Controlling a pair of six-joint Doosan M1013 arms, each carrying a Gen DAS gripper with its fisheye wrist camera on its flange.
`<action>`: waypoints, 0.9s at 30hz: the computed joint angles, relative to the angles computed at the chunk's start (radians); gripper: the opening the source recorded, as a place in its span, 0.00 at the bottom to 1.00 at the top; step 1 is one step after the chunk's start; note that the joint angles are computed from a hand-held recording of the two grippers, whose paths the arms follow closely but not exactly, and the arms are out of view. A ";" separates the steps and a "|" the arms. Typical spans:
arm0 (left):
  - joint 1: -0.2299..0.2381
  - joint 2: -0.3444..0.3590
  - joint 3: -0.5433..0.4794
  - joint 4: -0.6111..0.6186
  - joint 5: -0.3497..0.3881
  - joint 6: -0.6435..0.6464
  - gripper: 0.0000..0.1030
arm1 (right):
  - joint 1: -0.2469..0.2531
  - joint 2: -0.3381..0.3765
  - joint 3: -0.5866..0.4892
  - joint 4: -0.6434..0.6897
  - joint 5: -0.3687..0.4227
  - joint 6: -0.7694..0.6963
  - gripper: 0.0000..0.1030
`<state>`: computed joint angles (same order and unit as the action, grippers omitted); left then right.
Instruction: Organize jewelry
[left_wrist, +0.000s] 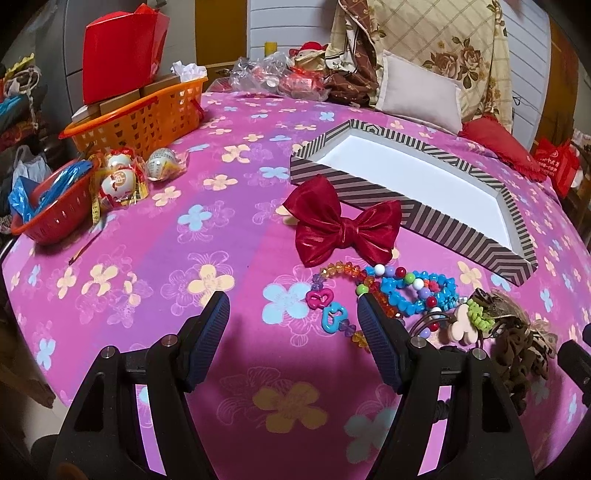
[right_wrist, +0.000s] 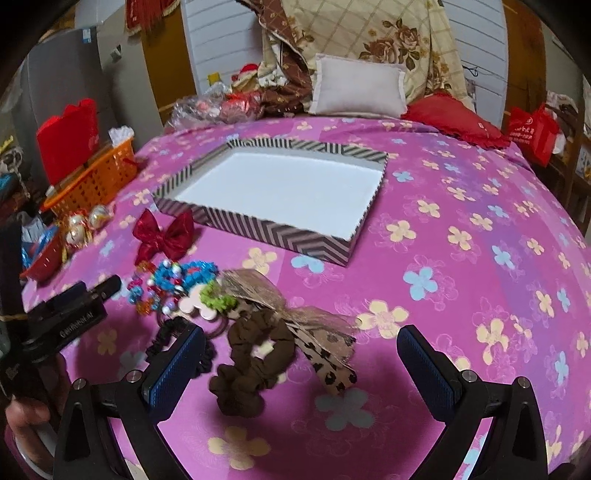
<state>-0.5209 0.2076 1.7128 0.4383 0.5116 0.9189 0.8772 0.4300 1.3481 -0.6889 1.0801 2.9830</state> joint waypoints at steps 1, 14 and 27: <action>-0.001 0.001 0.000 0.000 0.002 0.000 0.70 | -0.004 0.003 -0.005 0.020 0.010 -0.022 1.00; -0.003 0.007 -0.004 0.003 0.004 -0.001 0.70 | 0.000 -0.016 0.037 -0.018 0.009 0.019 1.00; 0.001 0.012 -0.014 -0.022 0.021 0.015 0.70 | -0.009 -0.024 0.054 0.025 -0.014 -0.015 1.00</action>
<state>-0.5199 0.2195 1.6989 0.4167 0.5328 0.9339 0.8682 0.4058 1.4018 -0.6643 1.0665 2.9678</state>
